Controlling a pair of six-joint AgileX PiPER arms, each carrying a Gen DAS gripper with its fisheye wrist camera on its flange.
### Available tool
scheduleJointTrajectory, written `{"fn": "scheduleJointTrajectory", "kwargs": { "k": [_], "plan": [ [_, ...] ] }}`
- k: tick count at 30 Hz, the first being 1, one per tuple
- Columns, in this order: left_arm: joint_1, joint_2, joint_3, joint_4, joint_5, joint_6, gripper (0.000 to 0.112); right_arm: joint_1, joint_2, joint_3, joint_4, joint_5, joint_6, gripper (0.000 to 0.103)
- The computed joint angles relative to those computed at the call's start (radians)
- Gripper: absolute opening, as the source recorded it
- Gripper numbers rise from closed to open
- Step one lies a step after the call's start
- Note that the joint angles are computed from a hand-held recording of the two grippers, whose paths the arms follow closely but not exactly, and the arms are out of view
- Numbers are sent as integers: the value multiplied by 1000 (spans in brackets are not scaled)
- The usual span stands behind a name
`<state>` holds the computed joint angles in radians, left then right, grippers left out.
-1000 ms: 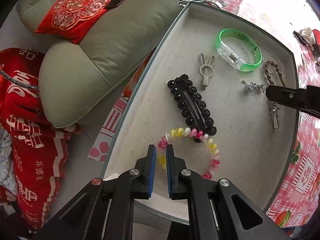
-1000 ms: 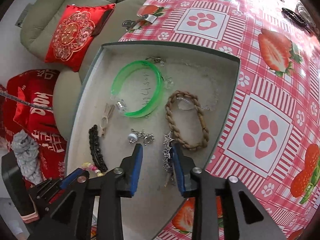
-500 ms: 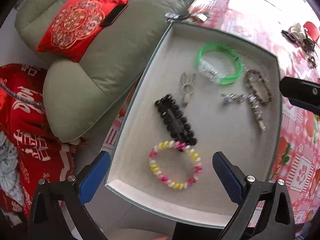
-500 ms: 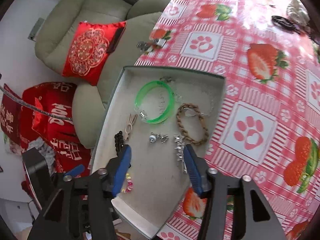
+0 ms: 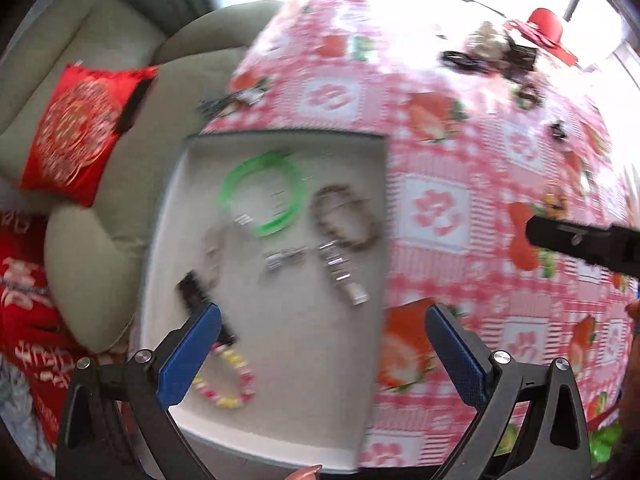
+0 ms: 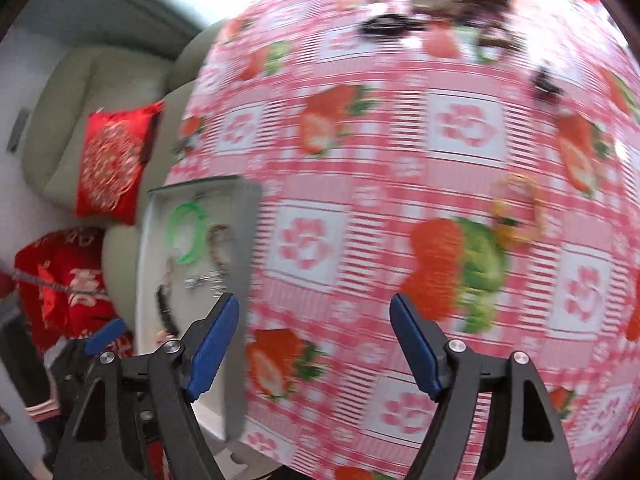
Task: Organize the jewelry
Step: 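Move both open tools back over the table, then grasp the yellow cord flower bracelet with the left tool while the right tool grasps the black claw clip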
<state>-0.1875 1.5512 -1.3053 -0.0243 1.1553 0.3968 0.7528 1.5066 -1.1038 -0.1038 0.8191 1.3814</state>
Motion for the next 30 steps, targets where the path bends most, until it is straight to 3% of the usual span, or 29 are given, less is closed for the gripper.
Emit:
{"fn": "scheduleJointTrajectory", "kwargs": {
  "k": [7,12,18,26,28,30],
  "plan": [
    [-229,12,-21,-15,16,-118,103,-37,-221,218,-53,87,123,80],
    [-349,76,-49,-34,22,-194,103,-101,-333,292,-72,167,93,80],
    [-450,164,-90,-45,-12,-297,103,-271,-412,328,-49,207,-102,80],
    [-533,284,-178,-40,-48,-417,103,-546,-367,322,40,124,-475,80],
    [-553,315,-206,-25,-48,-449,94,-599,-338,315,65,97,-559,80],
    [-567,345,-231,-17,-40,-470,93,-642,-309,306,83,79,-624,80]
  ]
}}
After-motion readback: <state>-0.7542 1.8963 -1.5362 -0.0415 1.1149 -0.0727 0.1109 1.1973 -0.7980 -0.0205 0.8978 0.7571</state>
